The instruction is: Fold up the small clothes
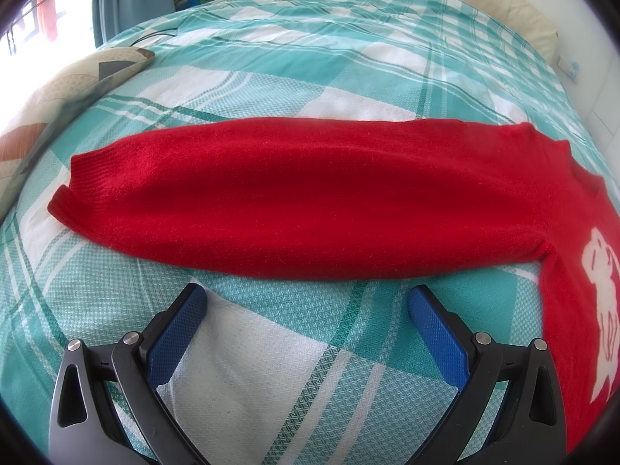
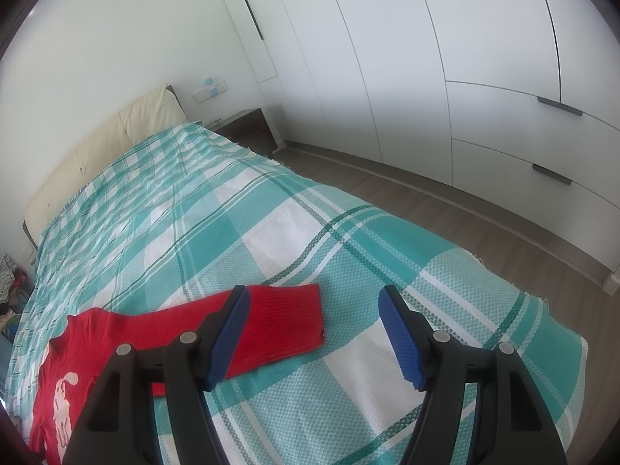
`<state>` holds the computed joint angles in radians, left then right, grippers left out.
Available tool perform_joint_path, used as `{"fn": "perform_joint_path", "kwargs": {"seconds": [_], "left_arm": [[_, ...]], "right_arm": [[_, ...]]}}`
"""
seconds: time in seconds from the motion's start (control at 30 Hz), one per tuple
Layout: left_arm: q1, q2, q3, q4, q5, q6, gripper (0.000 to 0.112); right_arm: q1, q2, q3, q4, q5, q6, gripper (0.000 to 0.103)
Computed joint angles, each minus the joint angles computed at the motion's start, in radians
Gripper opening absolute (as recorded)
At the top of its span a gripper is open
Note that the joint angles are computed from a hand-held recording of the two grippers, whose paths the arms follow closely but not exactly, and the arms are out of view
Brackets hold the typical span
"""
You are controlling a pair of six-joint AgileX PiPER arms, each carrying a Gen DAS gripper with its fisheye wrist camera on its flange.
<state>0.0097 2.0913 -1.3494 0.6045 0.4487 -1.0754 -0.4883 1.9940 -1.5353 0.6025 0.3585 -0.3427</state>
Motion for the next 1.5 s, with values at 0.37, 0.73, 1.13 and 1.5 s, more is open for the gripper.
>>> {"fn": "perform_joint_path", "kwargs": {"seconds": [0.37,0.73,1.13,1.5], "left_arm": [[0.0,0.001,-0.001,-0.001,0.0,0.001,0.103],[0.0,0.0,0.0,0.0,0.0,0.0,0.103],[0.001,0.001,0.0,0.0,-0.001,0.001,0.103],[0.001,0.002,-0.002,-0.001,-0.001,0.002,0.103]], "right_arm": [[-0.004,0.007,-0.005,0.02,0.013,-0.013,0.068],[-0.005,0.006,-0.009,0.018,0.026,-0.01,0.068],[-0.004,0.013,-0.02,0.013,0.029,-0.007,0.068],[-0.004,0.011,-0.017,0.017,0.032,-0.01,0.068]]}}
